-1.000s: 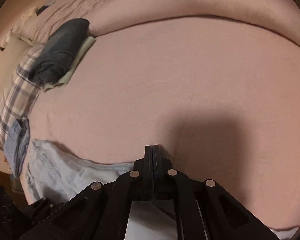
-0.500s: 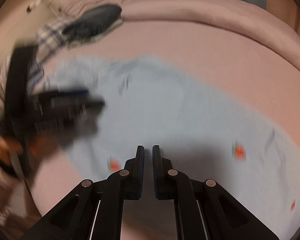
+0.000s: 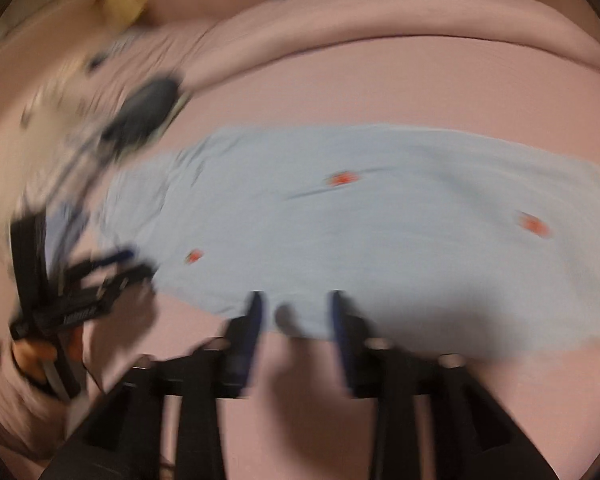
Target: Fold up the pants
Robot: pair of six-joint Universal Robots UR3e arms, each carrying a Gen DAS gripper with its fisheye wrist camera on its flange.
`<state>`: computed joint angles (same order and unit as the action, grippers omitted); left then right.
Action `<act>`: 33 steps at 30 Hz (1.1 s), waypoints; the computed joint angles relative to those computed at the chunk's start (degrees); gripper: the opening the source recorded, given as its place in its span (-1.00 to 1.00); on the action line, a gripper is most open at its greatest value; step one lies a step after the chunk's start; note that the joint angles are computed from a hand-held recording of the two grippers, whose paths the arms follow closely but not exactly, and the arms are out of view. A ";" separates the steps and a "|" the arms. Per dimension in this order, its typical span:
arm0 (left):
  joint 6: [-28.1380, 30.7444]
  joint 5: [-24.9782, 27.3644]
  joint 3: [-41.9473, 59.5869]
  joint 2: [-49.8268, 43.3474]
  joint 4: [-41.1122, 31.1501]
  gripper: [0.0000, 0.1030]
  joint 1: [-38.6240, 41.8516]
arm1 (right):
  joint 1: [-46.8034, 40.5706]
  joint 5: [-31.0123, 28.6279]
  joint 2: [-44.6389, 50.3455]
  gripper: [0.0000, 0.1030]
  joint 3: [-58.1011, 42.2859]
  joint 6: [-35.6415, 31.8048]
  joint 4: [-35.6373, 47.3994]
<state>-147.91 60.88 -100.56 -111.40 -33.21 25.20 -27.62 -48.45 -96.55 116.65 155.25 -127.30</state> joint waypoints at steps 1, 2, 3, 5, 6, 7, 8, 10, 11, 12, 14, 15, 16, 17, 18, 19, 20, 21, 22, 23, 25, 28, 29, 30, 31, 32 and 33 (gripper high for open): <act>-0.67 -0.85 -0.44 0.79 -0.54 0.33 -0.28 | -3.26 1.70 -1.82 -0.02 2.00 0.32 0.18; -1.49 -2.69 0.54 0.85 -2.00 0.38 -0.52 | -8.92 3.85 -4.73 -0.02 4.52 0.02 2.09; -2.13 -4.12 0.93 0.75 -2.70 0.41 -1.05 | -12.18 5.17 -6.23 -0.02 6.06 0.30 2.92; -3.95 -6.23 4.57 -0.97 -5.22 0.45 -3.11 | -21.28 7.50 -8.48 -0.01 9.63 2.12 4.92; -4.43 -6.57 3.72 0.17 -5.71 0.46 -4.27 | -24.55 8.05 -9.16 -0.01 11.05 2.59 5.71; -5.42 -6.78 4.42 -0.23 -5.91 0.47 -5.84 | -28.20 9.04 -9.59 -0.01 12.48 3.27 6.43; -6.17 -6.85 5.31 -0.62 -6.51 0.47 -6.87 | -31.95 10.28 -9.98 -0.01 13.95 3.70 7.61; -7.47 -8.42 8.73 -2.74 -9.47 0.47 -9.01 | -37.84 12.35 -10.43 -0.01 15.90 3.30 10.42; -8.29 -8.94 10.48 -4.06 -10.30 0.47 -10.07 | -39.78 13.11 -10.02 -0.01 16.99 3.45 10.61; -9.29 -9.10 12.37 -5.52 -10.82 0.47 -11.46 | -40.88 13.65 -9.16 -0.01 17.86 3.78 9.80; -10.99 -9.52 16.33 -8.38 -12.09 0.47 -13.48 | -41.17 14.61 -5.57 -0.01 19.15 5.88 5.70; -12.49 -10.37 19.05 -10.29 -13.56 0.47 -14.69 | -40.87 15.74 -3.48 -0.01 19.51 6.78 3.73; -13.13 -11.10 20.49 -11.03 -14.81 0.47 -15.21 | -40.25 16.82 -2.05 -0.01 20.26 8.21 0.62; -14.37 -12.71 23.15 -12.86 -16.76 0.47 -16.15 | -39.03 17.28 0.09 -0.01 20.66 10.85 -4.95; -15.35 -13.69 24.58 -13.74 -17.85 0.47 -16.92 | -37.46 17.28 2.21 -0.01 21.00 14.07 -11.44; -15.66 -14.35 25.40 -14.17 -18.72 0.47 -17.32 | -36.88 17.39 5.40 -0.01 20.24 15.81 -16.51; -16.55 -15.23 27.65 -15.92 -19.95 0.47 -18.29 | -35.45 17.14 8.72 -0.02 20.15 19.97 -24.02; -17.66 -15.18 29.20 -17.02 -20.72 0.47 -18.83 | -33.91 16.64 11.86 -0.12 19.43 23.80 -30.03; -18.43 -15.02 29.98 -17.73 -21.25 0.47 -19.22 | -32.51 15.68 13.77 -0.18 18.14 26.52 -33.36; -19.28 -14.96 31.93 -19.30 -22.85 0.47 -19.69 | -31.07 14.18 14.82 -0.38 16.98 28.73 -35.74; -21.60 -14.20 35.01 -22.29 -24.90 0.44 -20.36 | -29.04 12.20 15.81 -0.66 14.93 30.37 -37.13; -21.47 -15.86 35.32 -22.84 -25.86 0.44 -19.67 | -28.94 11.48 14.40 -0.76 13.86 28.62 -36.24; -21.68 -16.40 36.54 -23.42 -27.30 0.44 -19.50 | -28.34 11.14 13.05 -0.76 13.70 27.98 -36.65; -21.90 -17.08 38.08 -24.11 -28.93 0.44 -19.26 | -27.80 11.12 12.00 -0.76 13.10 26.83 -36.63; -22.02 -17.49 39.34 -24.57 -30.15 0.44 -19.12 | -26.59 10.77 10.73 -0.78 12.29 26.03 -36.49; -22.70 -18.19 40.17 -24.76 -30.83 0.44 -18.96 | -24.53 9.80 9.63 -0.81 10.81 25.35 -36.23; -23.05 -19.23 40.50 -24.71 -31.26 0.44 -18.64 | -22.20 9.01 9.14 -0.81 9.24 25.00 -36.56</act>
<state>-170.96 41.64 -60.05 -136.11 -64.46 6.56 -49.82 -39.43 -87.41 125.89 180.25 -163.86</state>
